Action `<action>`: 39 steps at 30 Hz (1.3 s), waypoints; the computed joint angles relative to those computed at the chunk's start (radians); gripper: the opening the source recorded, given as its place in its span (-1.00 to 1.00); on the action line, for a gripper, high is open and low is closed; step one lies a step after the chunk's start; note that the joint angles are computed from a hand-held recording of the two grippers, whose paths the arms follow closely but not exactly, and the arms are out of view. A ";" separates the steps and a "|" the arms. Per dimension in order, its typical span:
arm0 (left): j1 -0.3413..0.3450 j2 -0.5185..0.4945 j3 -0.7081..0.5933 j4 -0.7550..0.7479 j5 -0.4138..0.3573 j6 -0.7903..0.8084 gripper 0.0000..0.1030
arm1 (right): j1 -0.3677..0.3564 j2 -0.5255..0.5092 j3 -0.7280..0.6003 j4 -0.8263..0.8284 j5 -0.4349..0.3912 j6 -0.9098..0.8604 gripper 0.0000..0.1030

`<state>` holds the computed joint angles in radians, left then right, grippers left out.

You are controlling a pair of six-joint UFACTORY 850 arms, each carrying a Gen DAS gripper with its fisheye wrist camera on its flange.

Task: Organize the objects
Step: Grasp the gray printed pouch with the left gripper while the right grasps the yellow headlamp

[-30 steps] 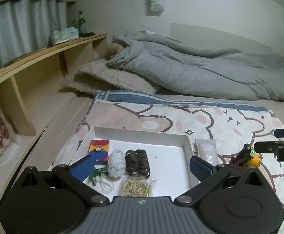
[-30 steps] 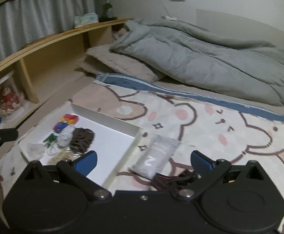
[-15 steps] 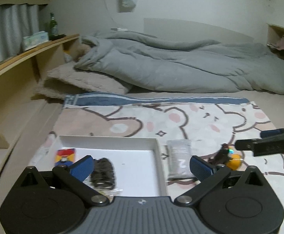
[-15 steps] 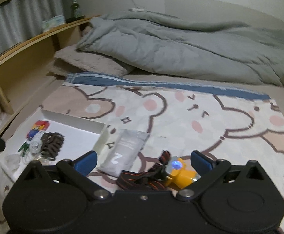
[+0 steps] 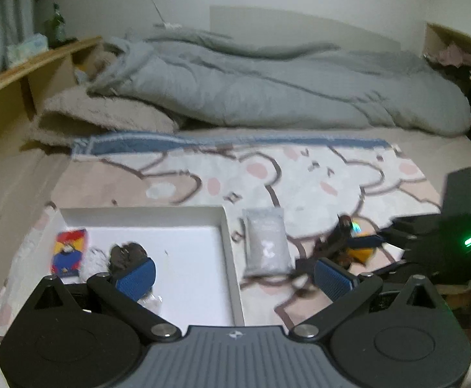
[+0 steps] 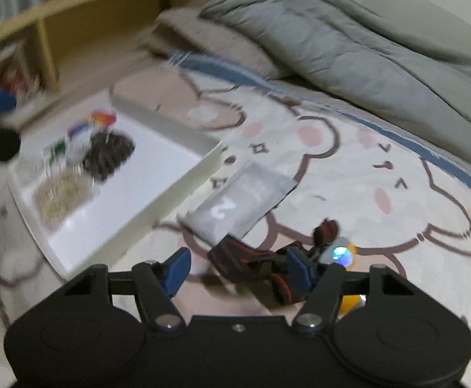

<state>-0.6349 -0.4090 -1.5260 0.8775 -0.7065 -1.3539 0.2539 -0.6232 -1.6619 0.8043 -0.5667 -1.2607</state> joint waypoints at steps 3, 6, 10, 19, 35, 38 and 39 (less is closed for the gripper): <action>0.018 0.001 0.008 -0.126 0.049 0.105 1.00 | 0.027 0.000 0.037 -0.010 0.066 -0.100 0.22; 0.037 0.027 0.056 -0.238 0.153 0.152 1.00 | 0.046 -0.009 0.058 0.010 0.130 -0.193 0.03; 0.044 0.026 0.068 -0.367 0.197 0.234 0.95 | 0.056 -0.033 0.045 0.019 0.171 -0.207 -0.56; 0.048 0.029 0.083 -0.300 0.182 0.198 0.44 | -0.015 -0.030 -0.024 0.076 -0.224 -0.055 -0.87; 0.076 -0.127 -0.092 -0.254 0.221 0.102 0.17 | -0.129 0.018 0.042 -0.014 -0.714 -0.098 -0.88; 0.072 -0.189 -0.167 -0.252 0.191 0.115 0.17 | -0.156 0.020 0.050 -0.007 -0.829 -0.108 -0.91; 0.071 -0.208 -0.190 -0.255 0.181 0.124 0.17 | -0.164 0.022 0.051 -0.008 -0.874 -0.122 -0.91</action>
<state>-0.5641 -0.6172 -1.7162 0.6221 -0.5260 -1.2294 0.0899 -0.6016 -1.6104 0.7959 -1.4405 -1.3823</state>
